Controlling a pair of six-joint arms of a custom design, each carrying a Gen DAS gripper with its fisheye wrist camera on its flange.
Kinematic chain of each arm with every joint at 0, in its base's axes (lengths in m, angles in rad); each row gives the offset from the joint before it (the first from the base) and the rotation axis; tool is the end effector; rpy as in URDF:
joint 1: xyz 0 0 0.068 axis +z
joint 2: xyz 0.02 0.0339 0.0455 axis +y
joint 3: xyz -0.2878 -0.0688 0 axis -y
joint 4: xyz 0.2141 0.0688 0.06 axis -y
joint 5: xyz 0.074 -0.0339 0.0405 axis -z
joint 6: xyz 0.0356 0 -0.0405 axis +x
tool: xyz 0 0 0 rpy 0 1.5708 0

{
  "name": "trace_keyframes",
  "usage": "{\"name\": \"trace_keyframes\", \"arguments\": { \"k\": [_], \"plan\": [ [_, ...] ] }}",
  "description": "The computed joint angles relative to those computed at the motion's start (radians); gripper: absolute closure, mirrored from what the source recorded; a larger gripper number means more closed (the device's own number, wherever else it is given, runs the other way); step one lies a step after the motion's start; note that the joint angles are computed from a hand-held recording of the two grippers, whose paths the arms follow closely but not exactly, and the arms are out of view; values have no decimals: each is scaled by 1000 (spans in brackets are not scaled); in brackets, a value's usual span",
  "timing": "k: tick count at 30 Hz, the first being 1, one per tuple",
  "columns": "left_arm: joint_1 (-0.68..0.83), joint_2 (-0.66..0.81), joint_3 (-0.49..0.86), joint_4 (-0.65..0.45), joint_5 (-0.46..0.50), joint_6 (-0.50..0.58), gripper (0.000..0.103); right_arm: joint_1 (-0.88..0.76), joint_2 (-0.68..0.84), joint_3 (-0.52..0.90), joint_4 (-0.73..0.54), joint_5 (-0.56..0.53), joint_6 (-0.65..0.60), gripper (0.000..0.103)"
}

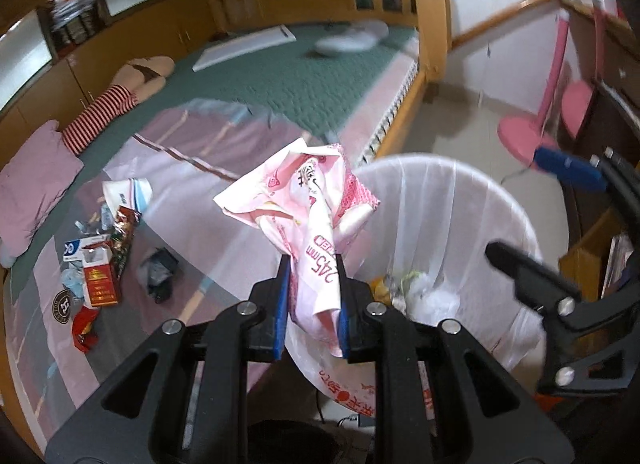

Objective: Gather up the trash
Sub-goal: 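Carry both bags over the wastebasket and open both tools to release them, then move both tools back toward the remaining trash on the bed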

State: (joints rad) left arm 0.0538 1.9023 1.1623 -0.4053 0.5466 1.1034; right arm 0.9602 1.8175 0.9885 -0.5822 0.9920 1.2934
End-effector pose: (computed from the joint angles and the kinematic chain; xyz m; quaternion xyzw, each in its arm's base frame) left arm 0.3558 0.0006 0.1905 0.5209 0.7860 -0.1097 0.3145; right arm 0.1930 0.2238 0.1830 0.1828 0.8583 -0.1405 0.4585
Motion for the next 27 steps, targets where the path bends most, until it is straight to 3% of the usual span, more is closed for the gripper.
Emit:
{"name": "trace_keyframes", "arguments": {
  "k": [6,7,8,10,14,18,25,27],
  "plan": [
    [-21,58,1,25,-54,-23,75,-8,6,4,-9,-12,6,20],
    [-19,66,7,23,-57,-25,66,-10,7,4,-9,-15,5,20],
    [-17,67,8,21,-59,-28,49,-11,9,4,-7,-17,6,20],
    [-7,68,9,24,-48,-34,35,-14,13,4,-3,-23,5,20],
    [11,74,23,25,-41,-44,25,-24,20,1,20,-42,-4,20],
    [35,97,71,23,-42,-93,25,-42,26,9,50,-51,-38,20],
    [131,194,279,-43,3,-209,24,-87,56,72,133,-48,-178,20],
    [159,226,340,-45,18,-251,21,-104,75,107,155,-49,-229,13]
  ]
}}
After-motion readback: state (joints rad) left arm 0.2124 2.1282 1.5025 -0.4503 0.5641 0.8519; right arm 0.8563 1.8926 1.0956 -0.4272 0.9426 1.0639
